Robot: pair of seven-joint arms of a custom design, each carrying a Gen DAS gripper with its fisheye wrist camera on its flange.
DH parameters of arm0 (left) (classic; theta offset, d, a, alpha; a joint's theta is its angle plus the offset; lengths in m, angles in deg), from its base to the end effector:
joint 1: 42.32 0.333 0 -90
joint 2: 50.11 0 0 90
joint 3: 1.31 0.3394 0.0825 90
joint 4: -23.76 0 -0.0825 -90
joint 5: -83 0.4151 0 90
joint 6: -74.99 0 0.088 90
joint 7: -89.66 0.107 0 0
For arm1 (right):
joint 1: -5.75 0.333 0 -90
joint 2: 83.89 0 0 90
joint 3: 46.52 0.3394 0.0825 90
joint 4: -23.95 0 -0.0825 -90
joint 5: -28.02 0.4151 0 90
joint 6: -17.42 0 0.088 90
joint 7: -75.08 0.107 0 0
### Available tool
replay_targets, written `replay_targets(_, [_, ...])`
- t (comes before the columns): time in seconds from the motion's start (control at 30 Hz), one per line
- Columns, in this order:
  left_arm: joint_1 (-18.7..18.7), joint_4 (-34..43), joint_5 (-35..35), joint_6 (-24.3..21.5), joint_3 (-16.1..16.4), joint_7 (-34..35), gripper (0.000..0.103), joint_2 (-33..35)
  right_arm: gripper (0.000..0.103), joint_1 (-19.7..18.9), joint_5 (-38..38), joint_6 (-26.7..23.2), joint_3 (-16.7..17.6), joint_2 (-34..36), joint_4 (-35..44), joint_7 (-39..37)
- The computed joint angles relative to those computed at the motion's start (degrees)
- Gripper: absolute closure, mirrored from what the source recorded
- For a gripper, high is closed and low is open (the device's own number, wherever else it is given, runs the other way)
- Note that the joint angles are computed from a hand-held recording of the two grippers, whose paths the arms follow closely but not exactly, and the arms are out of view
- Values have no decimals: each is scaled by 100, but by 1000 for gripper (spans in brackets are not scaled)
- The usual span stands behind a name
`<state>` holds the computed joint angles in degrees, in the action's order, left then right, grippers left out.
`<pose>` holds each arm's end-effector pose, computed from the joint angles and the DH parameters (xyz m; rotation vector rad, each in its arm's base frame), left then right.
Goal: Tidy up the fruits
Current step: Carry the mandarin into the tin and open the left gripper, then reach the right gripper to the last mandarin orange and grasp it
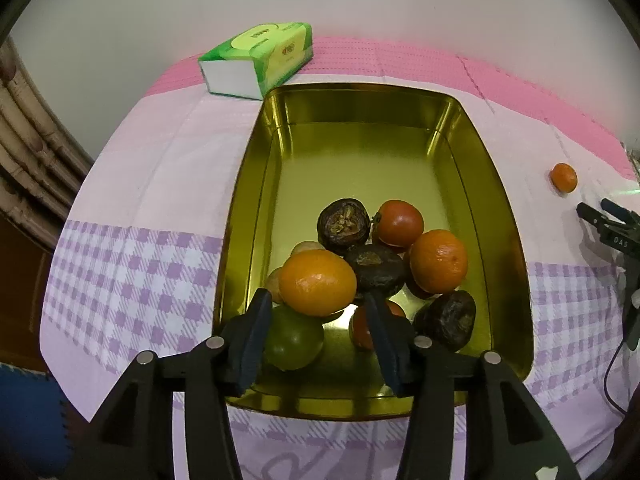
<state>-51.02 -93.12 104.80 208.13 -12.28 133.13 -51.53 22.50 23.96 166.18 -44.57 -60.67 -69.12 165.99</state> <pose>0.5682 -0.1968 0.4961 -2.1699 1.6868 -0.3225 0.7111 0.2382 0.4596 -2.1817 1.5201 -0.4919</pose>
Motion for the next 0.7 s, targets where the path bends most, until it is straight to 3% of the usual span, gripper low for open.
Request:
replay_targets(0.37, [129,-543,313,405,-70,-389,32,-606,0,12,28,-381,-4,119,283,10])
replay_targets(0.7, [275,-940,341,182,-158,-681,20,-1085,0,139,-236,-444,-113,153,348,461])
